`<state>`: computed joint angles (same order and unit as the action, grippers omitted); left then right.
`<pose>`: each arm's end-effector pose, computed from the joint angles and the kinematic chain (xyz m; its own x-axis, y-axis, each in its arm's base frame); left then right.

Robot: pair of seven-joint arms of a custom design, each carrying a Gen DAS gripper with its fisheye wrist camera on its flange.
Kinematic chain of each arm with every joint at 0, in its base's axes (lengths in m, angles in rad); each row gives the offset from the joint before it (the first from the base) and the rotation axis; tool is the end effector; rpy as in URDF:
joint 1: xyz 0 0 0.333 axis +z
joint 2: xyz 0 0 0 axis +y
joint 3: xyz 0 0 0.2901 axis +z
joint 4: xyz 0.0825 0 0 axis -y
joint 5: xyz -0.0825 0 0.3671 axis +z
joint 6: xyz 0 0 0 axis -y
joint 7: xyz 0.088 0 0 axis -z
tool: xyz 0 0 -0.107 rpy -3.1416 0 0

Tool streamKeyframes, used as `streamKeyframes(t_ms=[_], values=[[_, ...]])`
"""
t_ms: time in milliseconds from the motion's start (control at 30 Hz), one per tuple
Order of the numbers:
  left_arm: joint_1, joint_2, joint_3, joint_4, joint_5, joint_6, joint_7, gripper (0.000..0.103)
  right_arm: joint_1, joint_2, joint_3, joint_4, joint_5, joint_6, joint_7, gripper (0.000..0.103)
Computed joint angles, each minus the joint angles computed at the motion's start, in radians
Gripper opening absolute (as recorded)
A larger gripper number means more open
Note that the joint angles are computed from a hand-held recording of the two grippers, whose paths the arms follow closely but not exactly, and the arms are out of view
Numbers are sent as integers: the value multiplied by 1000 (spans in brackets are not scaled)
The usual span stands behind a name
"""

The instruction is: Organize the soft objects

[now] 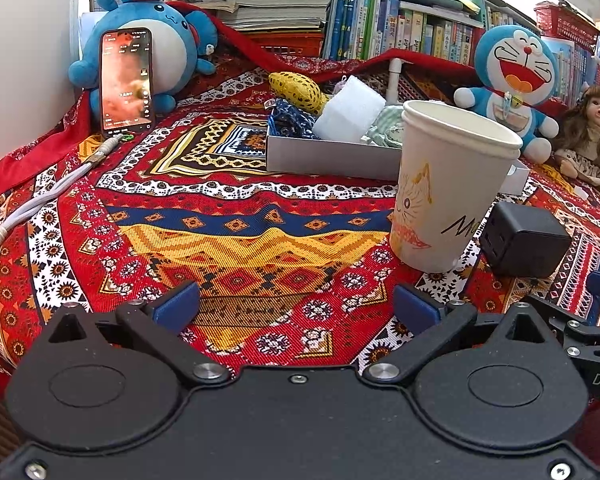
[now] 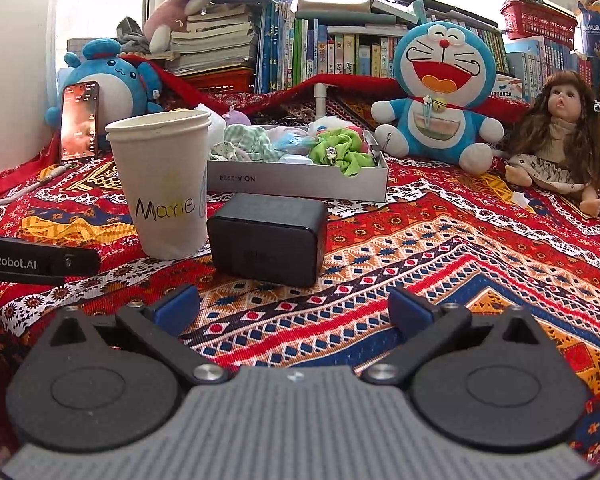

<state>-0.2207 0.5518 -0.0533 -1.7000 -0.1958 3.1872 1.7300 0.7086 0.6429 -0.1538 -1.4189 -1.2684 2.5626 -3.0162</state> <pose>0.6772 -0.1646 0.3756 -0.2348 -0.9707 0.0519 -0.5876 0.0992 -0.8030 0.5960 0.4149 0.3571 -0.1238 -0.9923 -0.0014 -0.4805 0.0612 -0.8749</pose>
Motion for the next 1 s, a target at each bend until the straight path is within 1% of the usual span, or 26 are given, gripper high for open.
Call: streamKeyframes(t_ms=[267, 467, 767, 1000], values=[[-26, 2, 30, 3, 12, -4, -14, 103, -1, -1, -1, -1, 0, 2, 1, 103], [-24, 2, 29, 4, 17, -6, -17, 103, 0, -1, -1, -1, 0, 2, 2, 103], [-46, 8, 56, 9, 29, -8, -31, 103, 0, 0, -1, 0, 3, 0, -1, 103], [-49, 10, 62, 11, 37, -10, -38, 103, 0, 1, -1, 1, 4, 1, 1, 103]])
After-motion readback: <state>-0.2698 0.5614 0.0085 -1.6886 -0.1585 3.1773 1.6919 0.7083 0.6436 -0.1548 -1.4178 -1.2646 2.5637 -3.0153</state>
